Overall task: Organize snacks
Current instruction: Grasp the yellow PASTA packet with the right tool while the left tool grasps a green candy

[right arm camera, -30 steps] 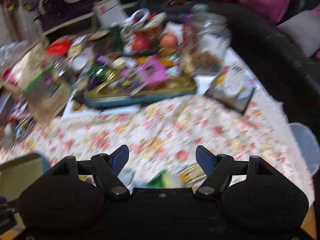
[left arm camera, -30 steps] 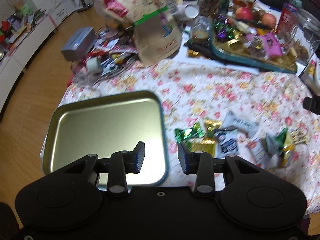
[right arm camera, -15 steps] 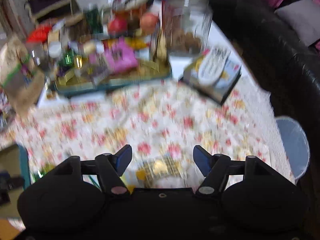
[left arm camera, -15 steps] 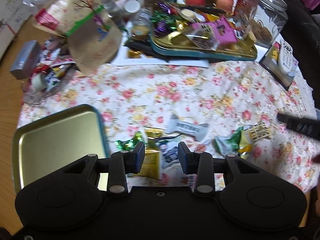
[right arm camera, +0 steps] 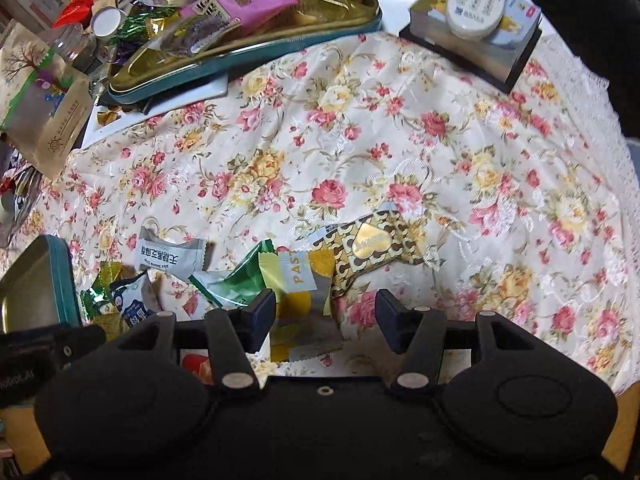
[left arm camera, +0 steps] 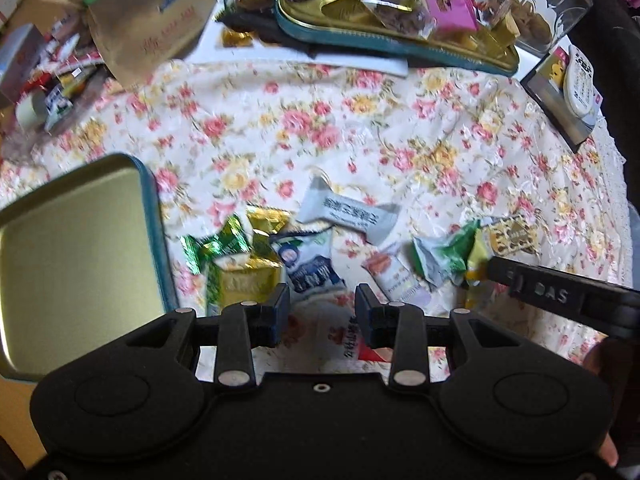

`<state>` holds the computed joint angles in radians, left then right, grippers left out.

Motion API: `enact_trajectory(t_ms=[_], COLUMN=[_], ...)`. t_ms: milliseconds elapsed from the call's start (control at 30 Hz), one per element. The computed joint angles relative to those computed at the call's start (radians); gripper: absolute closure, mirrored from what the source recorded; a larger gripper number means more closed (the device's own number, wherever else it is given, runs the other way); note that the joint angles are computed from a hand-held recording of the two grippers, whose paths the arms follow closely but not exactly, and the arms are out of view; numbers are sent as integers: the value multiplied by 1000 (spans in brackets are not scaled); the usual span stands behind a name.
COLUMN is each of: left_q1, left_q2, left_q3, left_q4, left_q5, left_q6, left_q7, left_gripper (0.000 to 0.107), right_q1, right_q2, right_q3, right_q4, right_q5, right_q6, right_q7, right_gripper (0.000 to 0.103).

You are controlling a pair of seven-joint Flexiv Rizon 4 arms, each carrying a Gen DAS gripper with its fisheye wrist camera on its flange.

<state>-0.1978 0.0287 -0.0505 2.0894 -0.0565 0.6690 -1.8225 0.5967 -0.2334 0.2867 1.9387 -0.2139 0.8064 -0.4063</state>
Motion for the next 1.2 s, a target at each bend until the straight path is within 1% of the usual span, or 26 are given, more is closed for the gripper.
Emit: enact_trajectory(t_ms=[67, 133, 200, 300, 367, 500, 567, 700, 767, 800, 867, 933, 967, 1000, 1200], left_q1=[-1, -1, -2, -2, -4, -6, -7, -6, -5, -5, -6, -8, -9, -9, -16], left_q2=[-4, -10, -15, -21, -23, -33, -40, -48, -53, -56, -59, -61, -61, -61, -72], left_q3=[-1, -4, -4, 0, 0, -3, -4, 0, 0, 0, -1, -2, -2, -2, -7], left_q4=[1, -9, -11, -4, 1, -5, -9, -6, -9, -10, -11, -9, -8, -7, -17], left_q5=[-8, 10, 6, -30, -47, -44, -44, -52, -51, -48, -43, -47, -51, -52, -38], left_q6=[5, 1, 3, 14, 27, 34, 33, 36, 32, 30, 29, 34, 39, 42, 48], left_q7=[11, -6, -3, 15, 21, 10, 4, -16, -26, -30, -39, -36, -33, -31, -36], left_gripper=[61, 61, 61, 61, 61, 61, 61, 61, 61, 61, 61, 61, 61, 61, 61], right_q1=[-7, -7, -1, 6, 3, 0, -7, -32, -32, -29, -20, -8, -4, 1, -10], right_q2=[-11, -24, -35, -51, -51, -63, -69, -72, -70, -73, -86, -86, -88, -92, -76], right_q3=[6, 6, 4, 0, -2, -5, 1, 20, 18, 16, 13, 6, 4, 4, 12], right_q4=[-8, -20, -29, -39, -33, -40, -46, -57, -55, -59, -72, -62, -62, -65, -84], right_q5=[40, 56, 50, 44, 49, 55, 80, 175, 188, 184, 178, 149, 138, 127, 151], right_q6=[14, 18, 11, -4, 10, 21, 25, 33, 30, 12, -29, -34, -34, -33, -26], right_q7=[-2, -6, -6, -2, 3, 10, 2, -23, -19, -18, -14, 1, 0, -2, -27], right_gripper=[45, 45, 45, 44, 44, 44, 45, 45, 46, 46, 54, 56, 64, 69, 70])
